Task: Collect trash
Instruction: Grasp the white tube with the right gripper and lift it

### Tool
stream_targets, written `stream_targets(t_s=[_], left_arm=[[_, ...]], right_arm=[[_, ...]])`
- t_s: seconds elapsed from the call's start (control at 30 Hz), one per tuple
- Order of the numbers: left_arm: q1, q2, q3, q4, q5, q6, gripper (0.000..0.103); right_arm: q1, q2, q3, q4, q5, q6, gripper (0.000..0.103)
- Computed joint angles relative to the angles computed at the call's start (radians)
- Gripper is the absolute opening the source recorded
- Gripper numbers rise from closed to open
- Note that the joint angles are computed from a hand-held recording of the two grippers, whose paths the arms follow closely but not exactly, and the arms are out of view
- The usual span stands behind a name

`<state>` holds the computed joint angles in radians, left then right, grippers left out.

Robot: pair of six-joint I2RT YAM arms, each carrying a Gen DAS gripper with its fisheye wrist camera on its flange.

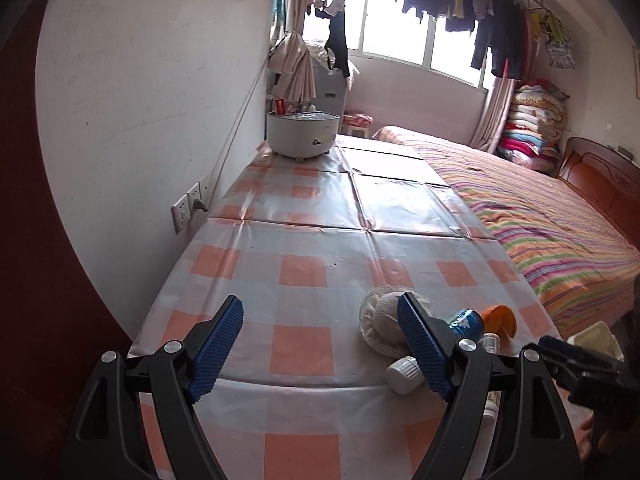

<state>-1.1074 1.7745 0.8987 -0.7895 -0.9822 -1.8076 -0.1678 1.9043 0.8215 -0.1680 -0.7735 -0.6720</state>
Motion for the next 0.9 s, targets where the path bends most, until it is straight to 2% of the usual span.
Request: stream_targets(t_s=[0.07, 0.23, 0.4, 0.43, 0.47, 0.5, 0.7, 0.77, 0.9], left_arm=[[0.002, 0.001, -0.001, -0.006, 0.0, -0.024, 0.077], [0.005, 0.026, 0.022, -0.033, -0.006, -0.054, 0.077], [0.017, 0.008, -0.003, 0.026, 0.012, -0.035, 0.077], [0.021, 0.004, -0.01, 0.045, 0.02, -0.021, 0.077], [0.026, 0.005, -0.014, 0.064, 0.027, -0.007, 0.077], [0.026, 0.003, -0.019, 0.073, 0.029, -0.003, 0.077], [0.028, 0.012, -0.014, 0.094, 0.039, 0.015, 0.077], [0.033, 0.012, -0.014, 0.109, 0.045, 0.032, 0.077], [0.047, 0.035, 0.0, 0.145, 0.071, 0.092, 0.077]], right_arm=[[0.017, -0.004, -0.022, 0.051, 0.033, 0.018, 0.071], [0.067, 0.035, -0.009, 0.074, 0.078, 0.068, 0.071], [0.118, 0.036, -0.044, 0.151, 0.135, 0.103, 0.071], [0.125, 0.039, -0.054, 0.17, 0.151, 0.108, 0.069], [0.13, 0.043, -0.058, 0.184, 0.162, 0.108, 0.061], [0.137, 0.05, -0.06, 0.19, 0.171, 0.106, 0.058], [0.159, 0.077, -0.057, 0.205, 0.202, 0.101, 0.05], [0.162, 0.07, -0.061, 0.201, 0.207, 0.083, 0.04], [0.145, 0.07, -0.051, 0.168, 0.2, 0.044, 0.031]])
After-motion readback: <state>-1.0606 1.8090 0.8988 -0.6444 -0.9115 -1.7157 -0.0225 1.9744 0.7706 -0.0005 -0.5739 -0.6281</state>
